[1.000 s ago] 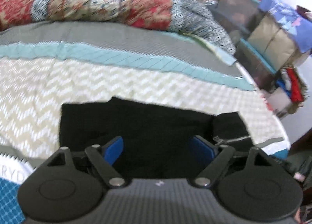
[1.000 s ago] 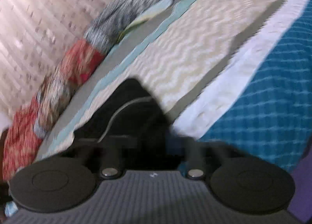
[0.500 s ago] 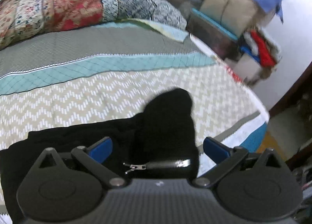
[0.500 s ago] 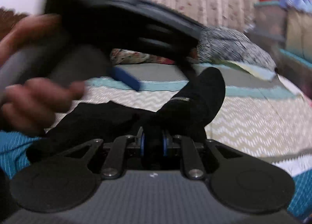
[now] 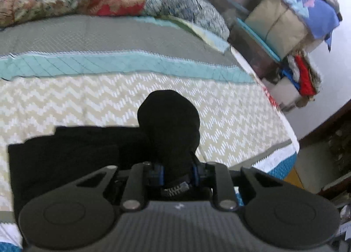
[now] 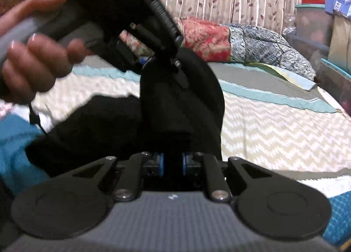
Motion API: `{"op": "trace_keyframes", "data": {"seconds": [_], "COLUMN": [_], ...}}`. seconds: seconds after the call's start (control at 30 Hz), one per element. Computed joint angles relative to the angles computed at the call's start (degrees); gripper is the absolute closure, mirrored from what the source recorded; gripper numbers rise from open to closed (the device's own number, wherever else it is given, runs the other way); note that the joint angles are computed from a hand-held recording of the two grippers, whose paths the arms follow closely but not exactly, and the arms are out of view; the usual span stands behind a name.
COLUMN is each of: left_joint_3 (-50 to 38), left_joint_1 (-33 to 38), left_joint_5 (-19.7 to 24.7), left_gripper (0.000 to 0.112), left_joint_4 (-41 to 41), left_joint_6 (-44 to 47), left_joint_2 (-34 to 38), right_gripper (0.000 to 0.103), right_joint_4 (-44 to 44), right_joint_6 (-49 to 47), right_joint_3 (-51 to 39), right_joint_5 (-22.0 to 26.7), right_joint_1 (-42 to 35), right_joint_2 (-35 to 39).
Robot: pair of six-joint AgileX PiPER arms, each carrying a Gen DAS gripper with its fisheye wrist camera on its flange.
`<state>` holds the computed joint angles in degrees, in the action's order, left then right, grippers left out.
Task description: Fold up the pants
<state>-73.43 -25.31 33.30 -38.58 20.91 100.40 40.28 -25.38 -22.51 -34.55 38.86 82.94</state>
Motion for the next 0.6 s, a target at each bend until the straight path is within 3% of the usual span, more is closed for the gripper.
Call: {"op": "trace_keyframes", "data": {"seconds": [0.2,0.37,0.43,0.53,0.6], "left_joint_3": [4.95,10.41,12.36,13.29,15.06], "left_joint_1": [11.30,21.07,24.04,24.14,24.35], "left_joint_5": [4.03,4.65,3.85,-1.08,-3.89], "left_gripper": [0.092,0.092,0.090,0.069,0.063], "left_joint_4": [-10.32,-14.79,-15.34,-7.06,-4.23], "left_joint_6": [11.37,17.88,19.67,11.92,9.25], "left_joint_2": [-5.64,-6.77,-5.84,-2.17,-1.24], "right_gripper": [0.087,0.087,0.087,0.068,0.063], "right_joint_4": [6.04,5.89,5.79,10.91,6.44], "right_joint_6": [-9.74,-13.95,-15.95,-22.55,-16.75], "right_joint_3": [-5.35,-15.13,-20.33,-26.93,-25.37], "right_joint_5": [1.83,6.97,11.42,20.73,22.25], "right_joint_1": [9.80,12.30,11.39,8.50,7.77], "right_joint_2": [-1.52,7.11,12.31,19.16,17.34]}}
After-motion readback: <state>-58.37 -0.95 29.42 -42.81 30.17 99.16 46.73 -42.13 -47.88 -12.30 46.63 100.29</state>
